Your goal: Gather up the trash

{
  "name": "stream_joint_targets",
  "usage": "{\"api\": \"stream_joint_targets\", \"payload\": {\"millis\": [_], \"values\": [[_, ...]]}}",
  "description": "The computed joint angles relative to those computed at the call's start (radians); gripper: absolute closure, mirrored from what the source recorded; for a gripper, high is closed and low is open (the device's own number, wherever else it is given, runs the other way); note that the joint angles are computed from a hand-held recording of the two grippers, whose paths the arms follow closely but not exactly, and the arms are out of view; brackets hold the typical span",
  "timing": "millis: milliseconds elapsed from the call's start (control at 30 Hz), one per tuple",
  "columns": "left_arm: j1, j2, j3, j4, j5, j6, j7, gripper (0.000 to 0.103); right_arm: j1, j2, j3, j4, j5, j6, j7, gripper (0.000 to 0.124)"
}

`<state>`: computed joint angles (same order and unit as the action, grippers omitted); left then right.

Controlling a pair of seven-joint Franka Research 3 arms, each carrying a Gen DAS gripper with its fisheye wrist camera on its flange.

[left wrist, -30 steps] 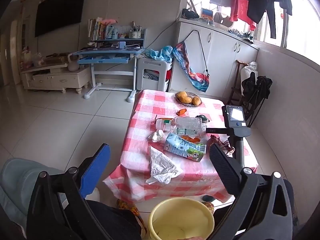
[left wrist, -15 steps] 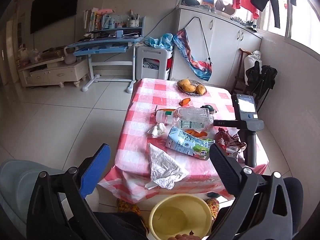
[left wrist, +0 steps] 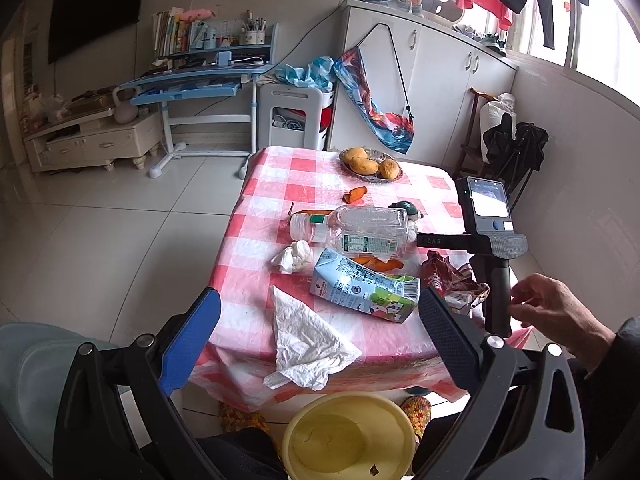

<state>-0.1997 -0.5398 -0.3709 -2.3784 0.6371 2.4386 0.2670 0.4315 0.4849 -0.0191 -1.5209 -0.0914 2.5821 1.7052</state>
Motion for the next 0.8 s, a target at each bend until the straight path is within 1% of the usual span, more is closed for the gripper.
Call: {"api": "stream_joint_targets", "payload": {"millis": [333, 400, 433, 467, 500, 533, 567, 700, 733, 800], "values": [[0.016, 0.000, -0.011, -0.006, 0.029, 0.009, -0.051, 0.007, -0.001, 0.015, 0.002, 0.017, 0.006, -0.002, -0.002, 0.027], [0.020, -0.008, -0.016, -0.009, 0.041, 0.006, -0.065, 0.008, -0.002, 0.022, 0.004, 0.034, 0.004, -0.022, -0.021, 0.027], [0.023, -0.012, -0.021, -0.011, 0.050, 0.005, -0.073, 0.008, 0.012, 0.022, -0.012, 0.044, -0.021, -0.041, -0.012, 0.028], [0.025, -0.017, -0.025, -0.013, 0.059, 0.004, -0.080, 0.008, 0.042, 0.010, -0.052, 0.033, -0.083, -0.031, 0.033, 0.028], [0.027, -0.022, -0.029, -0.017, 0.069, 0.005, -0.088, 0.008, 0.074, -0.008, -0.096, 0.009, -0.159, 0.013, 0.094, 0.028], [0.029, -0.028, -0.034, -0.022, 0.080, 0.006, -0.097, 0.008, 0.104, -0.049, -0.139, -0.046, -0.238, 0.072, 0.170, 0.028], [0.030, -0.033, -0.038, -0.025, 0.089, 0.006, -0.104, 0.007, 0.116, -0.091, -0.162, -0.098, -0.290, 0.123, 0.241, 0.028], [0.029, -0.052, -0.050, -0.033, 0.116, -0.004, -0.121, 0.007, 0.115, -0.263, -0.197, -0.302, -0.408, 0.340, 0.484, 0.028], [0.026, -0.057, -0.050, -0.035, 0.116, -0.010, -0.122, 0.007, 0.098, -0.305, -0.181, -0.355, -0.402, 0.396, 0.502, 0.027], [0.016, -0.073, -0.048, -0.038, 0.106, -0.030, -0.120, 0.007, 0.022, -0.366, -0.085, -0.444, -0.273, 0.492, 0.407, 0.027]]}}
